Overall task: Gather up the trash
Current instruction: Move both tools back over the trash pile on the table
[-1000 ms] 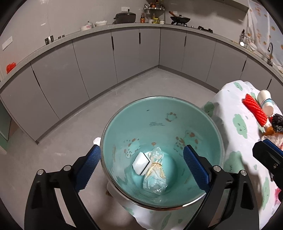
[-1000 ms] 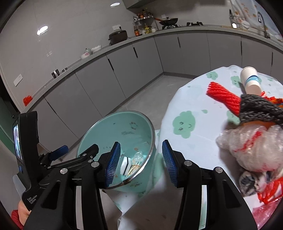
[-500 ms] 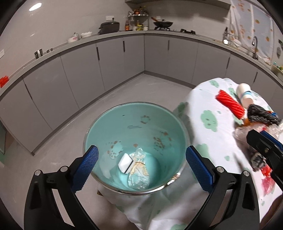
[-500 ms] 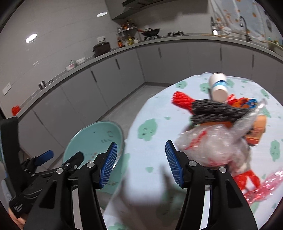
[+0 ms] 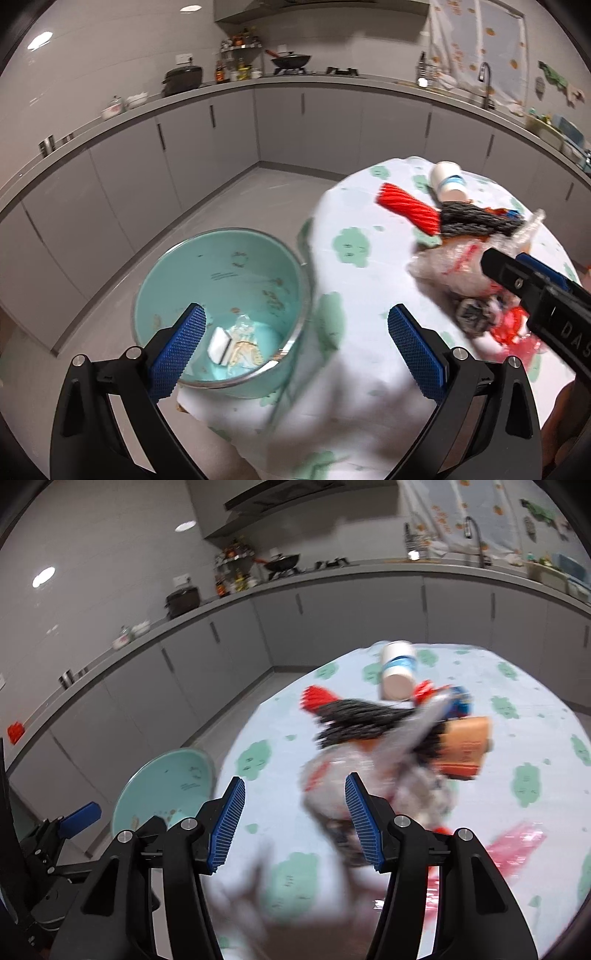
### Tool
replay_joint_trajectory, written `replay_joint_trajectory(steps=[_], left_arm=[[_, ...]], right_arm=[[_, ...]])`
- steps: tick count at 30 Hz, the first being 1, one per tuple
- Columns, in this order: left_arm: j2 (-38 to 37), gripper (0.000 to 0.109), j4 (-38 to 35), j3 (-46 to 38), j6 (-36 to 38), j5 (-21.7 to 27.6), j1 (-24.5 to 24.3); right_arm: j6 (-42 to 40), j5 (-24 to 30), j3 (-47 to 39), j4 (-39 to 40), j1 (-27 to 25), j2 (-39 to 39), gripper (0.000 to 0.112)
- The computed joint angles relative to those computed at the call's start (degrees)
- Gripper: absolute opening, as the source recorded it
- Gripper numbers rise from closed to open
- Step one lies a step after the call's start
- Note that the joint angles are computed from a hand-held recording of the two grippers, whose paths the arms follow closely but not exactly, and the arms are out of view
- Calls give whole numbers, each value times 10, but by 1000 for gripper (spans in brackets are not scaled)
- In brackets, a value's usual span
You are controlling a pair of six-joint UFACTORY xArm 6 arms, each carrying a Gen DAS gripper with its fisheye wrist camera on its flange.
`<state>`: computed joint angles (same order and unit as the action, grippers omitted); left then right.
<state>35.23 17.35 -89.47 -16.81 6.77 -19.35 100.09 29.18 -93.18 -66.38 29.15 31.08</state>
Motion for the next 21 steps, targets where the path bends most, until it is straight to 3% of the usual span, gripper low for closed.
replay_joint_trajectory(steps=[13,21], left_arm=[[1,97,-131,14,148,-5,-62],[10,97,-150,12,179,4,-80]], right_arm=[[169,71,234,-48,-19,-162,57],[203,49,284,-33,-39,-182,57]])
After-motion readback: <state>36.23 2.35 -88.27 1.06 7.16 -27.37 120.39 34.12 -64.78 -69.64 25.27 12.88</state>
